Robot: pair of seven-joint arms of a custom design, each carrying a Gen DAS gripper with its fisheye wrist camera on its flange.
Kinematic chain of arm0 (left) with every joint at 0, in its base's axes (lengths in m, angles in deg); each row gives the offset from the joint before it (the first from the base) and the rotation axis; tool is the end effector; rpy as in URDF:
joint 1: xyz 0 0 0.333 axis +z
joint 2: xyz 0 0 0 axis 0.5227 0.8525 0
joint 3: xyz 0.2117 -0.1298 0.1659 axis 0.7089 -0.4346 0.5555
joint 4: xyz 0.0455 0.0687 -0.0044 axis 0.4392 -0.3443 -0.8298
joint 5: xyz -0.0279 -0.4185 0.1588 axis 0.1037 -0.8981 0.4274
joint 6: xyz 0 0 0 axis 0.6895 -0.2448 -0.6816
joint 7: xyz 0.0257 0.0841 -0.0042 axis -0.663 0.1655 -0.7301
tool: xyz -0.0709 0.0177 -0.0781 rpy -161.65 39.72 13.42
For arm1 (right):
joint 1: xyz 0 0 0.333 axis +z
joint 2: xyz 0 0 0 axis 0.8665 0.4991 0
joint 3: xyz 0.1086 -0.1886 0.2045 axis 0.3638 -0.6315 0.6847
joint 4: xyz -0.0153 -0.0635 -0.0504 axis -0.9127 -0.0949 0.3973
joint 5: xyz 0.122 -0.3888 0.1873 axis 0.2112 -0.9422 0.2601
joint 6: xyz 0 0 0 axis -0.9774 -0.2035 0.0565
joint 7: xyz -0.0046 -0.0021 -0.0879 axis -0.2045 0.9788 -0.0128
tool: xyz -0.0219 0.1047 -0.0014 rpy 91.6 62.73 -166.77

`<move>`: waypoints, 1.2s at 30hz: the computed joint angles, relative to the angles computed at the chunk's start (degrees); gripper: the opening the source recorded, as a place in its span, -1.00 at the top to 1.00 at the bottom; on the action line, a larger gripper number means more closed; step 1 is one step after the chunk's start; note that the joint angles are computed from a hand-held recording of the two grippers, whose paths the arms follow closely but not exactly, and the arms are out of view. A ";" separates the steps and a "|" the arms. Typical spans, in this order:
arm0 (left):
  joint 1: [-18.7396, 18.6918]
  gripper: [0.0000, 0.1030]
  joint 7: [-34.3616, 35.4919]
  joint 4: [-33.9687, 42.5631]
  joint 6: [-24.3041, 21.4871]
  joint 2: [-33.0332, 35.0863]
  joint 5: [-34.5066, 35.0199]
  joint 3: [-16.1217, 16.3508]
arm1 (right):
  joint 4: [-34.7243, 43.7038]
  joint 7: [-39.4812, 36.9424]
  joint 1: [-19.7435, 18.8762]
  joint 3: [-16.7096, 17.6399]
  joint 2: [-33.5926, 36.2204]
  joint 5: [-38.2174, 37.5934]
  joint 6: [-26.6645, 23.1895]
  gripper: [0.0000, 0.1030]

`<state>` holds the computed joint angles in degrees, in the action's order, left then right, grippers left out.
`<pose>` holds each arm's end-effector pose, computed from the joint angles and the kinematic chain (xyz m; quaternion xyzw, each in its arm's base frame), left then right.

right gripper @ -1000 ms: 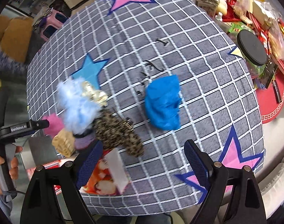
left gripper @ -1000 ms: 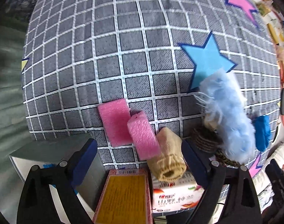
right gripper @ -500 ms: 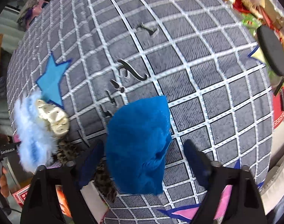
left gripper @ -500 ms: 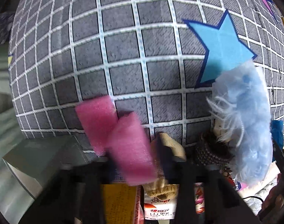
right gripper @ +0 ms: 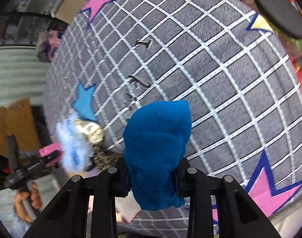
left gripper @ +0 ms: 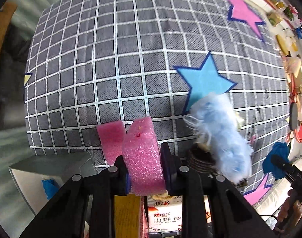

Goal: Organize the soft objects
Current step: 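Grasp the pink foam sponge with the left tool while the right tool grasps the blue cloth, then carry the pink sponge and blue cloth with both tools over the white box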

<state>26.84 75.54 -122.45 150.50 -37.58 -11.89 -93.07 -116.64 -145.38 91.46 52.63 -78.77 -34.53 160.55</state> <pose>0.6925 -0.1177 0.5180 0.2395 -0.9700 -0.0400 0.0106 0.2997 0.3701 0.4430 -0.0136 0.9566 0.0847 0.2786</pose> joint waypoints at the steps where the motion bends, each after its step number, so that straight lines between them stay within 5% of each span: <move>1: 0.15 0.47 0.18 0.67 -0.81 0.03 -0.56 -0.06 | -0.69 2.71 -1.20 1.78 -0.88 -1.67 1.39 0.35; 3: 0.52 0.47 0.78 1.71 -2.34 -0.31 -1.59 -0.12 | -1.43 6.51 -3.68 4.64 -2.32 -5.86 3.41 0.28; 6: 0.41 0.47 0.91 3.12 -3.53 -0.22 -2.46 -0.38 | -0.72 9.38 -4.48 6.51 -3.99 -8.66 -0.58 -0.64; 11: 0.44 0.47 1.00 6.18 -5.96 0.68 -3.16 -0.32 | 3.41 9.58 3.06 2.59 -5.11 1.88 -23.20 -0.64; 16: 0.54 0.46 0.82 2.51 -4.68 -1.77 -3.96 -0.50 | 0.03 5.99 5.36 -0.70 -5.08 4.55 -16.47 -0.64; 20: 0.65 0.46 1.39 2.72 -3.86 -1.31 -4.05 -0.48 | 2.03 -10.20 6.83 -7.54 2.39 9.71 -12.25 -0.64; 24: 0.63 0.47 1.73 1.74 -2.85 -2.05 -3.58 -0.42 | 5.80 -27.62 7.61 -11.87 9.06 17.57 -13.44 -0.63; 26: 0.72 0.46 1.86 0.85 -2.39 -2.74 -3.62 -0.41 | 9.85 -32.74 6.59 -11.57 11.70 17.92 -18.92 -0.35; 27: 0.81 0.46 1.98 0.20 -2.21 -3.31 -3.79 -0.43 | 11.33 -34.48 6.01 -11.14 12.42 17.89 -21.09 0.16; 28: 0.90 0.46 2.22 -0.53 -1.88 -3.91 -3.93 -0.45 | 11.01 -34.90 5.27 -10.29 11.96 17.52 -20.07 0.26; 30: 1.18 0.47 3.46 -4.09 0.15 -6.76 -4.29 -0.56 | 9.09 -34.36 4.05 -8.87 10.51 18.11 -15.73 0.30; 36: 2.70 0.47 11.47 -15.01 1.47 -17.01 -9.12 -0.47 | 11.71 -32.29 1.68 -6.15 9.64 14.49 -16.98 0.30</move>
<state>29.54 87.01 -137.46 151.97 -54.59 -21.01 -93.53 -104.93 -177.67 93.14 46.48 -69.13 -20.04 143.57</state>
